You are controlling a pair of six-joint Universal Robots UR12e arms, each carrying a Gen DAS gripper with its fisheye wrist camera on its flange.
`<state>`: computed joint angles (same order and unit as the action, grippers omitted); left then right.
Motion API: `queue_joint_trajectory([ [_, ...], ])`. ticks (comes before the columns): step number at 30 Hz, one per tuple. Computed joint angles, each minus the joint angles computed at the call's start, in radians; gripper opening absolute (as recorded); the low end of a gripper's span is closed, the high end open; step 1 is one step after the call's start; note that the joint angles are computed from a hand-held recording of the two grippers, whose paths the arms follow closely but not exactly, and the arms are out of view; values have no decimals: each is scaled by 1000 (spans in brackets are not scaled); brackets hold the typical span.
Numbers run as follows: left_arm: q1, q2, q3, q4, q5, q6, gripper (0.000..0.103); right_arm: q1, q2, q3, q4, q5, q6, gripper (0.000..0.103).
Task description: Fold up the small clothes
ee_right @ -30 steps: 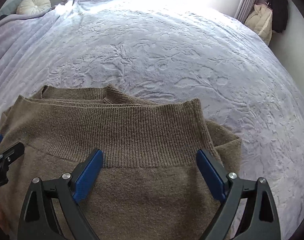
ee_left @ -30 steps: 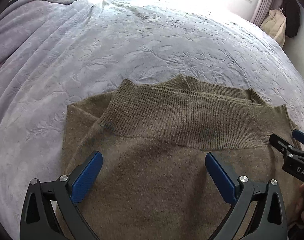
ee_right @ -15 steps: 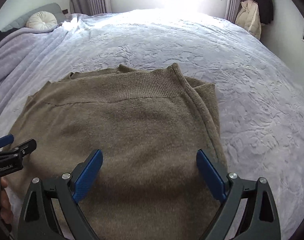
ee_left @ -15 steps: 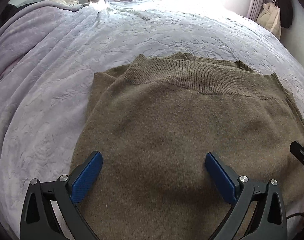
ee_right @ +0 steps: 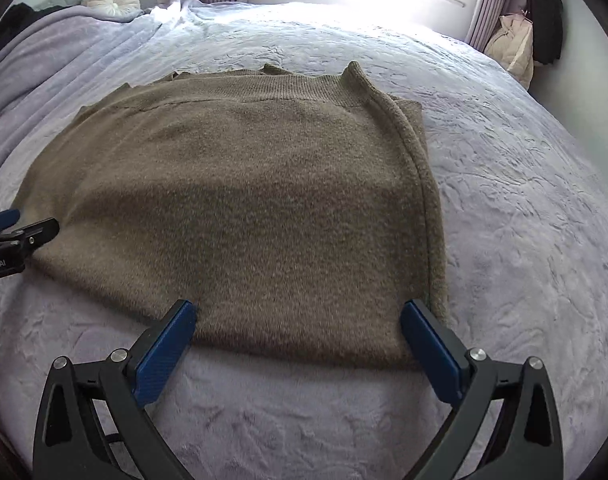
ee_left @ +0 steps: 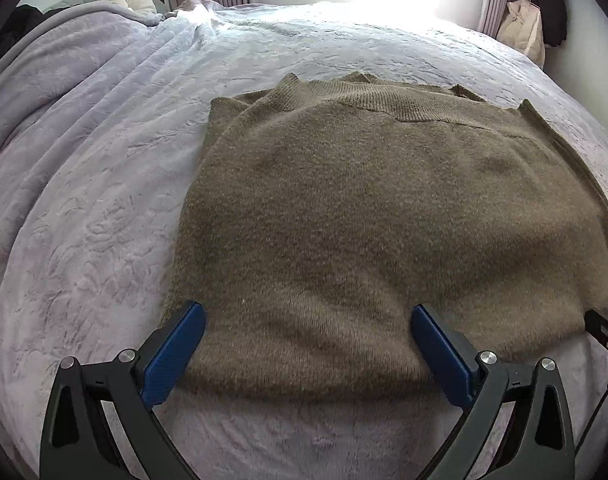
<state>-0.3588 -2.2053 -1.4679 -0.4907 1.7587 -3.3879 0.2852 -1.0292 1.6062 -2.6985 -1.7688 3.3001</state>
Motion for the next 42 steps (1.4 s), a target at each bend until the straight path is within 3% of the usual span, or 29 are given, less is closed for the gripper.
queue_joint_trajectory([
  [4,0,37,-46,48,24,16,103,18,-20,6,36,-46,-37,102],
  [6,9,46,-56,83,35,19,103,18,-33,13,-2,-27,-46,102],
  [9,48,45,-40,65,1,-54,103,18,-30,-13,-23,-21,-59,102],
  [13,134,9,16,-19,-268,-161,103,19,-5,-80,-3,-28,-48,102],
  [16,162,-29,62,-58,-420,-140,103,19,16,-122,18,4,-49,102],
  [19,157,-69,128,-136,-418,-65,103,27,43,-161,43,0,-74,102],
  [24,160,-99,181,-173,-468,-28,103,38,102,-251,101,-7,-117,102],
  [29,139,-106,197,-180,-429,43,103,35,231,-474,317,21,-85,102],
  [31,133,-112,193,-155,-406,38,103,32,279,-546,404,58,-87,103],
  [35,136,-117,205,-157,-417,11,102,33,289,-541,343,51,-88,103],
  [37,133,-118,211,-151,-425,16,76,30,279,-515,307,59,-100,103],
  [39,128,-116,220,-152,-433,5,41,28,268,-485,265,65,-119,103],
  [41,118,-112,227,-156,-391,-2,24,28,261,-463,229,66,-120,103],
  [42,114,-110,229,-159,-374,-4,23,27,260,-456,212,65,-124,103],
])
